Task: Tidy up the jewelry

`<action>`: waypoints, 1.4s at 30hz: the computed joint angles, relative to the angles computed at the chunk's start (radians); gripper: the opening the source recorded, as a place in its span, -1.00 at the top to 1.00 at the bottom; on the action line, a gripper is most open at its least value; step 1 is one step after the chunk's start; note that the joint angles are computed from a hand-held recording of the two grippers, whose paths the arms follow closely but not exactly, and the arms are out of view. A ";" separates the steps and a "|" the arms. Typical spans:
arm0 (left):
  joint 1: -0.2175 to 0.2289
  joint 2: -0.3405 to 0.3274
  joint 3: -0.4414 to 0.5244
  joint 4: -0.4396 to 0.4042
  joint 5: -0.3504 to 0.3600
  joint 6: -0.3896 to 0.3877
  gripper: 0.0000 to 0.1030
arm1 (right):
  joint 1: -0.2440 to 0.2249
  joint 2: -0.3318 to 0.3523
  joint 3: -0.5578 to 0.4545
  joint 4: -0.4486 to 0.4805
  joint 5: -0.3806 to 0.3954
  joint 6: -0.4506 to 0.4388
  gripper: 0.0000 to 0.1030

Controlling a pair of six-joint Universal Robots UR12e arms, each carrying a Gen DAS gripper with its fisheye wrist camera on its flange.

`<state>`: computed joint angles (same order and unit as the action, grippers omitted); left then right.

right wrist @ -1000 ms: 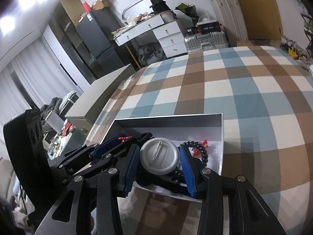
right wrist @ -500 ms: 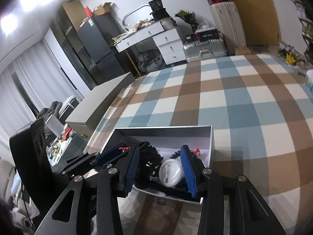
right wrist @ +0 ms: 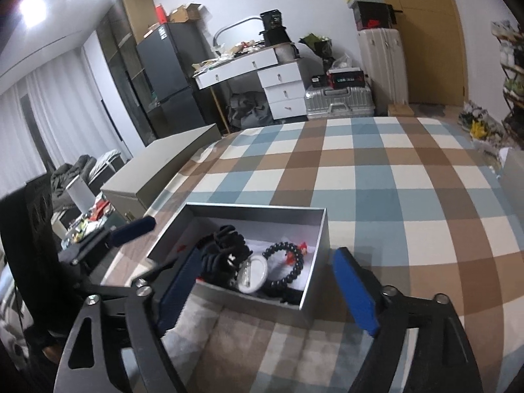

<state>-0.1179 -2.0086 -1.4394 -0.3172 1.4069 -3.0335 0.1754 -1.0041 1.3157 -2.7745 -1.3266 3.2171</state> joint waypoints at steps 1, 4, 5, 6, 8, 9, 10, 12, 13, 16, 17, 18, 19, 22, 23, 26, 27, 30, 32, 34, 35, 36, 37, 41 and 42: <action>0.005 0.007 -0.015 0.016 -0.010 -0.002 -0.81 | 0.000 -0.004 0.009 -0.011 0.002 -0.006 -0.93; 0.012 0.023 -0.058 0.076 -0.016 -0.001 -0.97 | -0.002 -0.016 0.036 -0.045 0.021 -0.030 -1.00; 0.013 0.027 -0.067 0.088 -0.009 0.003 -0.97 | -0.002 -0.021 0.047 -0.061 0.028 -0.044 -1.00; 0.013 0.032 -0.076 0.094 0.004 0.003 -0.97 | -0.001 -0.025 0.057 -0.075 0.028 -0.059 -1.00; 0.014 0.040 -0.094 0.111 0.016 -0.006 -0.97 | 0.006 -0.031 0.070 -0.096 0.003 -0.083 -1.00; 0.016 0.044 -0.105 0.129 0.018 -0.009 -0.97 | 0.010 -0.032 0.075 -0.105 -0.014 -0.091 -1.00; 0.017 0.046 -0.112 0.142 0.021 -0.012 -0.97 | 0.014 -0.033 0.081 -0.116 -0.032 -0.100 -1.00; 0.018 0.053 -0.130 0.176 0.021 -0.010 -0.97 | 0.021 -0.034 0.096 -0.151 -0.057 -0.122 -1.00; 0.017 0.055 -0.137 0.192 0.024 -0.004 -0.97 | 0.024 -0.034 0.106 -0.179 -0.062 -0.133 -1.00; 0.019 0.062 -0.154 0.228 0.010 -0.001 -0.97 | 0.028 -0.036 0.127 -0.230 -0.072 -0.155 -1.00; 0.021 0.063 -0.159 0.234 0.003 -0.007 -0.97 | 0.028 -0.037 0.135 -0.243 -0.065 -0.163 -1.00; 0.022 0.063 -0.163 0.241 -0.002 -0.013 -0.97 | 0.027 -0.038 0.143 -0.257 -0.059 -0.165 -1.00; 0.022 0.061 -0.166 0.252 -0.002 -0.023 -0.97 | 0.027 -0.039 0.151 -0.274 -0.054 -0.164 -1.00; 0.022 0.053 -0.170 0.274 0.004 -0.033 -0.97 | 0.020 -0.043 0.174 -0.310 -0.017 -0.135 -1.00; 0.022 0.050 -0.168 0.270 0.004 -0.032 -0.97 | 0.019 -0.043 0.179 -0.321 -0.010 -0.126 -1.00; 0.027 0.047 -0.174 0.268 -0.015 -0.049 -0.97 | 0.017 -0.042 0.189 -0.338 0.013 -0.137 -1.00; 0.030 0.048 -0.177 0.265 -0.023 -0.053 -0.97 | 0.017 -0.040 0.190 -0.342 0.014 -0.139 -1.00; 0.034 0.050 -0.180 0.267 -0.035 -0.060 -0.97 | 0.012 -0.037 0.190 -0.330 0.043 -0.122 -1.00; 0.034 0.054 -0.185 0.262 -0.040 -0.058 -0.97 | 0.012 -0.038 0.192 -0.330 0.046 -0.126 -1.00; 0.030 0.054 -0.183 0.253 -0.019 -0.048 -0.97 | 0.012 -0.039 0.196 -0.342 0.046 -0.124 -1.00; 0.029 0.054 -0.184 0.252 -0.012 -0.046 -0.97 | 0.012 -0.039 0.199 -0.348 0.048 -0.121 -1.00; 0.029 0.055 -0.185 0.249 -0.011 -0.042 -0.97 | 0.011 -0.039 0.201 -0.349 0.051 -0.120 -1.00; 0.028 0.055 -0.184 0.242 -0.007 -0.039 -0.97 | 0.010 -0.039 0.202 -0.352 0.053 -0.120 -1.00; 0.025 0.058 -0.188 0.239 0.002 -0.035 -0.97 | 0.010 -0.040 0.203 -0.352 0.052 -0.116 -1.00; 0.024 0.058 -0.189 0.239 0.004 -0.032 -0.97 | 0.009 -0.040 0.204 -0.354 0.055 -0.113 -1.00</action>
<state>-0.0939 -1.9505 -1.6283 -0.0784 1.4112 -3.0658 0.1843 -1.0443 1.5196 -3.1285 -1.2720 3.1043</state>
